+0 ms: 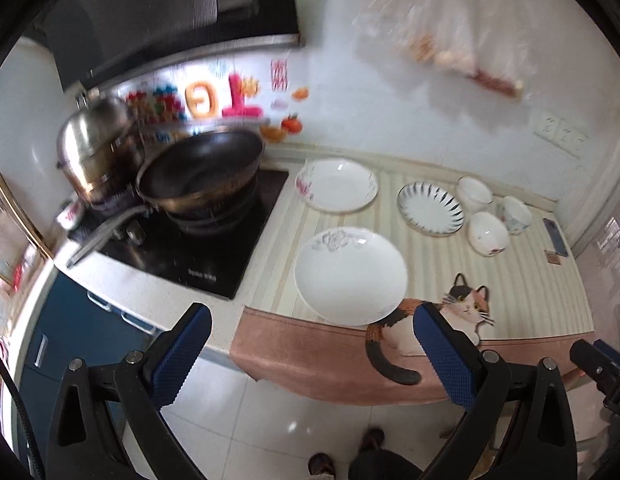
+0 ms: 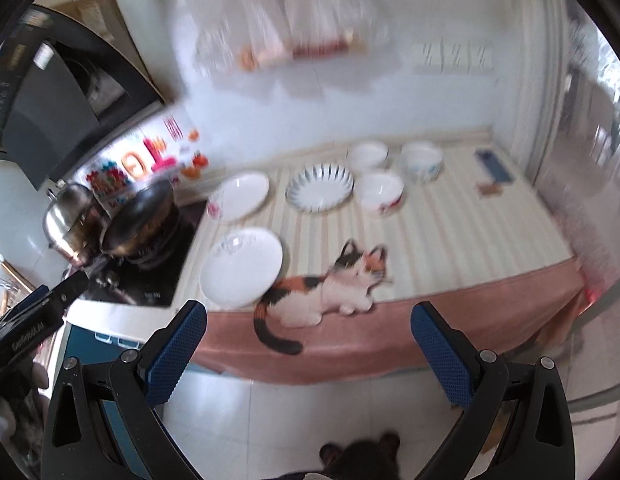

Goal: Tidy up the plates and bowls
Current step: 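Reach both grippers to the grey-flower plate rim and close them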

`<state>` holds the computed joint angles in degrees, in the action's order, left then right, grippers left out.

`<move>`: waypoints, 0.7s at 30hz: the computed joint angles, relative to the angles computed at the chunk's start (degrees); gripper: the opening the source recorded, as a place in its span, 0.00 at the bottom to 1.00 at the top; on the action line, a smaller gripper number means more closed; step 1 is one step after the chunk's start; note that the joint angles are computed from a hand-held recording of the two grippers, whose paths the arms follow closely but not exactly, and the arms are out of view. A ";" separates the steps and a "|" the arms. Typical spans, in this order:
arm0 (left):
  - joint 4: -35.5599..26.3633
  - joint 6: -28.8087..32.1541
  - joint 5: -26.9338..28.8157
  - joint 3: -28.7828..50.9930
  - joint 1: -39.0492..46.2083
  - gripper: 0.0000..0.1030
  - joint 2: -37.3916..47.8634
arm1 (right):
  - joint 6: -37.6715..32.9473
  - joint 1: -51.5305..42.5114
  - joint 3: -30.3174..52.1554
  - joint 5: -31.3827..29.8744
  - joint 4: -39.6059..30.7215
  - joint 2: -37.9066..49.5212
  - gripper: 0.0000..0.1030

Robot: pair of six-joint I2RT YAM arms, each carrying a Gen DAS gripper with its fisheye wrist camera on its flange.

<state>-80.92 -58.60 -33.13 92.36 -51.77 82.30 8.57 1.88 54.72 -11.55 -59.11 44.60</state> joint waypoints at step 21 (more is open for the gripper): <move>23.71 23.39 33.96 1.78 35.50 0.42 39.59 | -1.98 6.61 48.56 -15.02 17.13 96.63 0.57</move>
<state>-57.20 -35.21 0.83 94.14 -16.27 121.89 6.58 8.49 103.28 -26.57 -41.98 141.24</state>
